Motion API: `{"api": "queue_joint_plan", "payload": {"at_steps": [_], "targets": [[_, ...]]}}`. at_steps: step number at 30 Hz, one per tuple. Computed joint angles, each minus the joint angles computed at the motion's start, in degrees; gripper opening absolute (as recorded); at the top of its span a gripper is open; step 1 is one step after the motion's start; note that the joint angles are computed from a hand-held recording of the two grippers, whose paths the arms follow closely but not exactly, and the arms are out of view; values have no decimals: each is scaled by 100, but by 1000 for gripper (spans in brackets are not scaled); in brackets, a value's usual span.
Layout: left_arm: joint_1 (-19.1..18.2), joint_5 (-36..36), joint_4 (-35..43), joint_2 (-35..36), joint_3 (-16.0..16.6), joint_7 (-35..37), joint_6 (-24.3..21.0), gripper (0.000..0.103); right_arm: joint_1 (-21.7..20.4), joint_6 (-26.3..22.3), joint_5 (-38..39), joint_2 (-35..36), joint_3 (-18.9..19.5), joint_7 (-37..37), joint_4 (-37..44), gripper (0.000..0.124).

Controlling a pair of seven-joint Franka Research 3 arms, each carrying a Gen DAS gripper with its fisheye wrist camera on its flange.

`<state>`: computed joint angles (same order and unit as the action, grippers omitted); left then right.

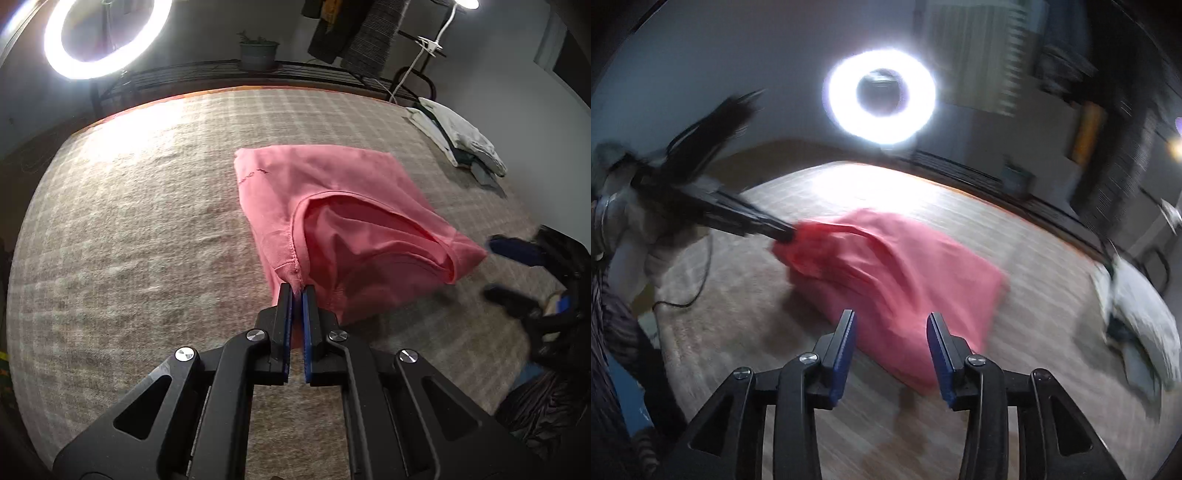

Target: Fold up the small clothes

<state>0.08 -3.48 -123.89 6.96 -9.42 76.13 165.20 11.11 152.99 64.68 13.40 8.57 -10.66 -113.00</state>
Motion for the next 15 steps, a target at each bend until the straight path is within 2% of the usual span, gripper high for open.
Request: {"api": "queue_joint_plan", "payload": {"at_steps": [1,3,6,7,9,12,14,15], "targets": [[22,-108,-27,-31,-40,91,77,10,86,50,-87,36,60,-105,-13,42],[199,-976,-173,-157,-260,746,299,30,208,148,-297,170,108,-62,65,42],[438,-3086,-269,-334,-504,2290,401,31,302,102,-671,359,164,204,190,45],[451,-3445,-323,-410,-464,2495,409,31,326,149,-770,417,180,260,232,46],[302,-3072,-434,-438,-213,2016,550,31,329,176,-911,528,215,408,346,46],[283,-3681,-362,-301,-111,2292,341,31,267,35,-1022,643,261,731,513,46],[238,-3344,-327,-142,0,1774,297,31,261,-122,-1179,728,264,984,623,46],[300,-3511,-248,-56,-46,1828,193,31,266,-118,-1240,743,271,1053,646,46]]}}
